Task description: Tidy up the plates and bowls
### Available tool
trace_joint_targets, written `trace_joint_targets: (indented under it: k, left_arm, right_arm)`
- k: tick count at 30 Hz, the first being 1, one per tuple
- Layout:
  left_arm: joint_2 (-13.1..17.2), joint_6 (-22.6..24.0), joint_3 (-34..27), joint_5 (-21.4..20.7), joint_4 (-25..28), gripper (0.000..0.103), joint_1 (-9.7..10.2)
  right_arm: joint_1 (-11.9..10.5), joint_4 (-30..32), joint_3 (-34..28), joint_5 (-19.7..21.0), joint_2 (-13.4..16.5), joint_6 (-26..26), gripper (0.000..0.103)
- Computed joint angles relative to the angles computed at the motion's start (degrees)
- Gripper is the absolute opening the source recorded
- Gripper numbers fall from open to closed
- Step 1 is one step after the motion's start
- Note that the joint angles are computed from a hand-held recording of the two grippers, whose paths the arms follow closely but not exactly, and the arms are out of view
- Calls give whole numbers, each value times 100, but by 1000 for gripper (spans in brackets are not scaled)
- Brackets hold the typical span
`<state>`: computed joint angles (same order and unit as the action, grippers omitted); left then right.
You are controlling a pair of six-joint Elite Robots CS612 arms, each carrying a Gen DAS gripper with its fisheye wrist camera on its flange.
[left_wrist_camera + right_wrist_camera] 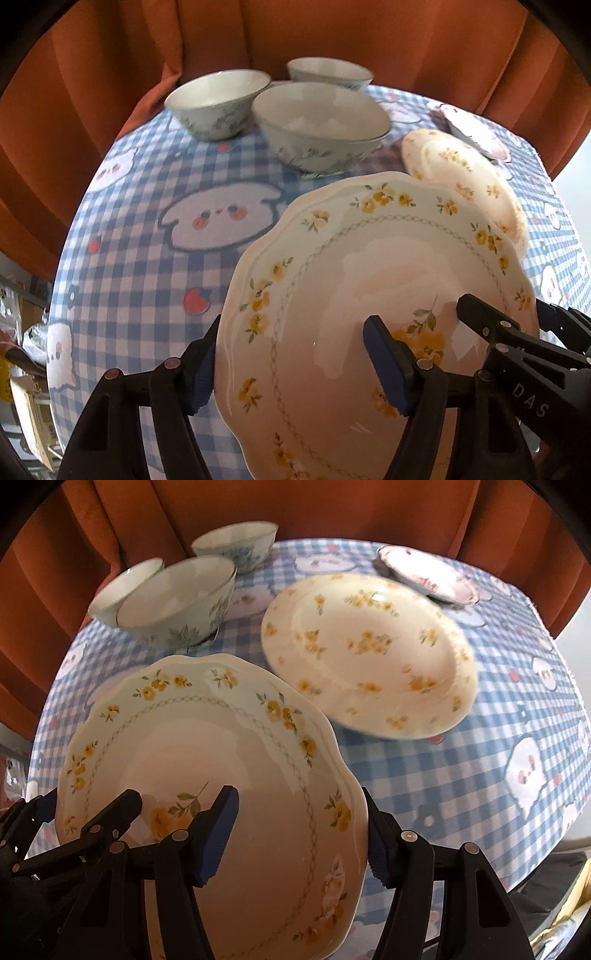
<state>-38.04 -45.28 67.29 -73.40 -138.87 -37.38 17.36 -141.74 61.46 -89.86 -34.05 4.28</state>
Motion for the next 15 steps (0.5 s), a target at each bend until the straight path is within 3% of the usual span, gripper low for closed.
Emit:
trace_joint_targets:
  k: [7,15]
  left_arm:
    - [177,121,-344,141,116,73,-112]
    - [555,-279,-1158,303,694,73,-284]
  right_arm:
    - [-159,-335,225,111,-89,124,66]
    - [-449,-519,361,413,-151,-229,66]
